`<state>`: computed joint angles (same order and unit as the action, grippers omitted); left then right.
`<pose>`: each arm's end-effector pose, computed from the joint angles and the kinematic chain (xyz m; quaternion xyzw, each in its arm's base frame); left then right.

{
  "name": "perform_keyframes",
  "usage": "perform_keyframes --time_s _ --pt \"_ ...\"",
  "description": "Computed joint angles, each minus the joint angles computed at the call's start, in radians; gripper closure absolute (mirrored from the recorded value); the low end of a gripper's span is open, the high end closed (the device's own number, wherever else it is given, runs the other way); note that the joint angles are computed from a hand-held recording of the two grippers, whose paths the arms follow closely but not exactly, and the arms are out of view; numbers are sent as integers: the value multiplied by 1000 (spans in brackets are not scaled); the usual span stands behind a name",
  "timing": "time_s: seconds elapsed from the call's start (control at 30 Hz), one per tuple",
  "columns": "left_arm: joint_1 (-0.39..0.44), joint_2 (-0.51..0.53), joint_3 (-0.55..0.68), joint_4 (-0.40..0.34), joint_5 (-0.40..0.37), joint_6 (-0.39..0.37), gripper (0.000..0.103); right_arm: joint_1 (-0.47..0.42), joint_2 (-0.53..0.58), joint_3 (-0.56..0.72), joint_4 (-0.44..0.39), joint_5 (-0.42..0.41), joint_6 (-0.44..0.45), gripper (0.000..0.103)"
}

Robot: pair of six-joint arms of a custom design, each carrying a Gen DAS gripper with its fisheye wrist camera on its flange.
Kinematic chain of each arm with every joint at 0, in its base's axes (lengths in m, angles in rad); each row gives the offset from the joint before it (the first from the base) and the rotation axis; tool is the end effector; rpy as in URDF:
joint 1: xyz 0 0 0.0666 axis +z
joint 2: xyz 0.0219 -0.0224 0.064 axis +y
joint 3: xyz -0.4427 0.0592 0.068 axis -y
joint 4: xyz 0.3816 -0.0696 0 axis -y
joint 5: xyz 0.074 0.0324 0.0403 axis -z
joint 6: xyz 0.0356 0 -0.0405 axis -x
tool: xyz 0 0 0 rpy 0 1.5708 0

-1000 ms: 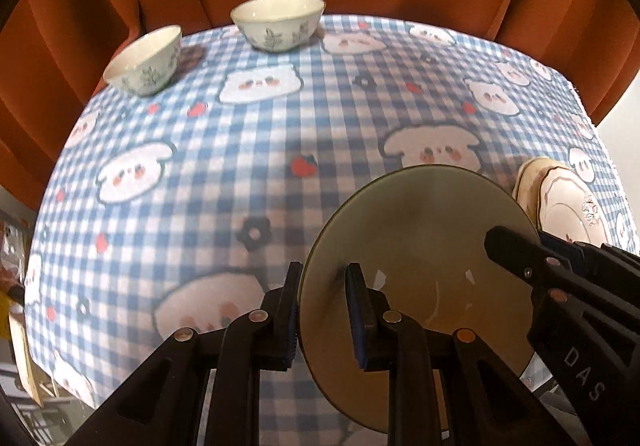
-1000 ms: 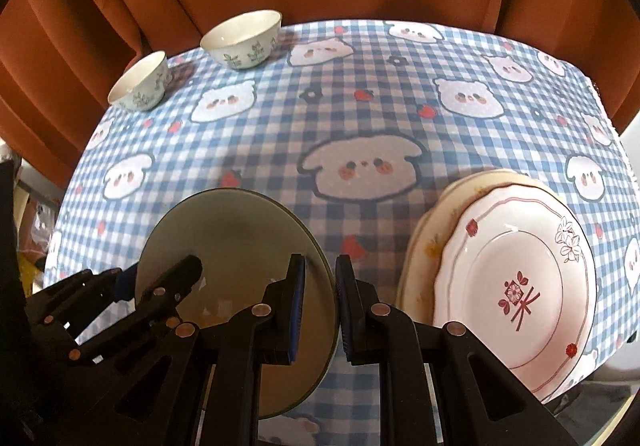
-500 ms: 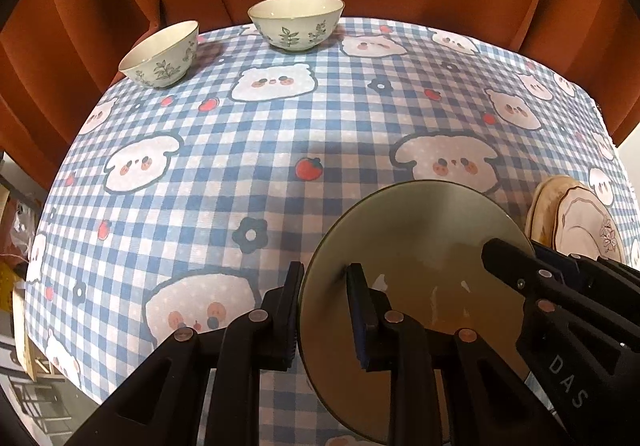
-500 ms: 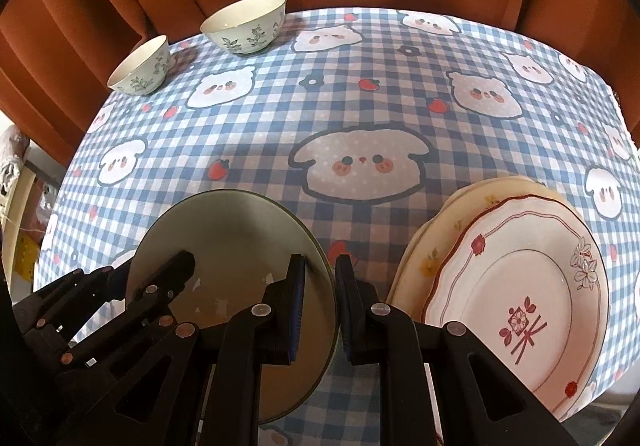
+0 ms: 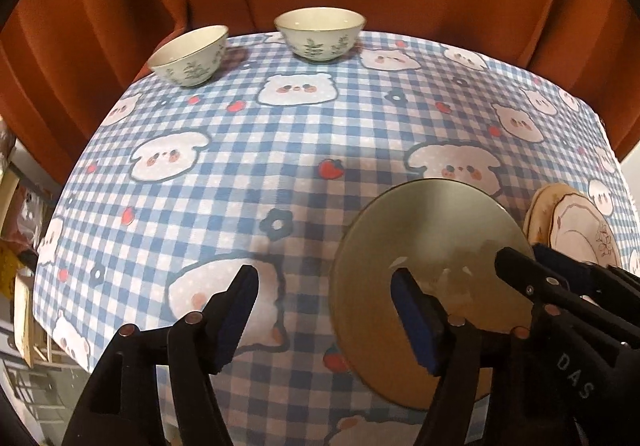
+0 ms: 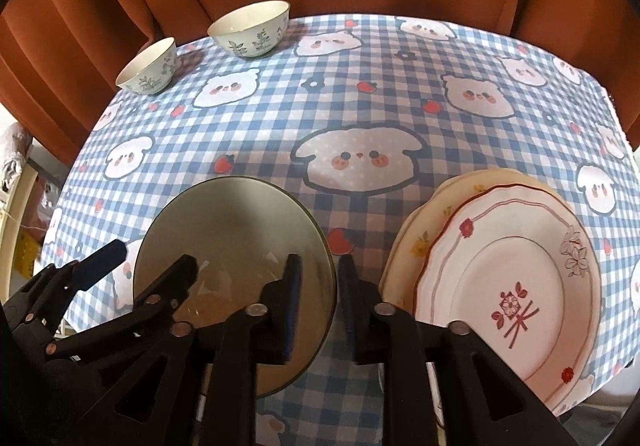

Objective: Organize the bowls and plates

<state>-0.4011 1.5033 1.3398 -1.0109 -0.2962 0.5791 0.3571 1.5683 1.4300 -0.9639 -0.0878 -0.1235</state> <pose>0.4439 -0.1774 0.4150 -0.1151 0.9633 0.0360 0.2399 0.4825 0.1829 0.4231 -0.1234 0.9639 0.0967 0.2151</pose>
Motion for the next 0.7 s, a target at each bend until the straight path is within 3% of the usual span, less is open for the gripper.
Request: perform_keyframes --time_s 0.07,0.17,0.37,0.5,0.7 --pt "8 -8 -7 -7 1 18 32 -2 -6 -3 0 8 -10 50" --pt "22 -26 -25 3 32 21 29 -4 -21 -13 4 16 -30 32" --pt "56 -66 -65 49 72 -40 28 36 -31 -5 -10 84 -52 31" --pt "113 -99 -98 97 174 -109 28 78 -34 8 -9 162 -102 31" --pt "169 -141 -105 123 150 -243 28 137 -13 66 -45 223 -190 31"
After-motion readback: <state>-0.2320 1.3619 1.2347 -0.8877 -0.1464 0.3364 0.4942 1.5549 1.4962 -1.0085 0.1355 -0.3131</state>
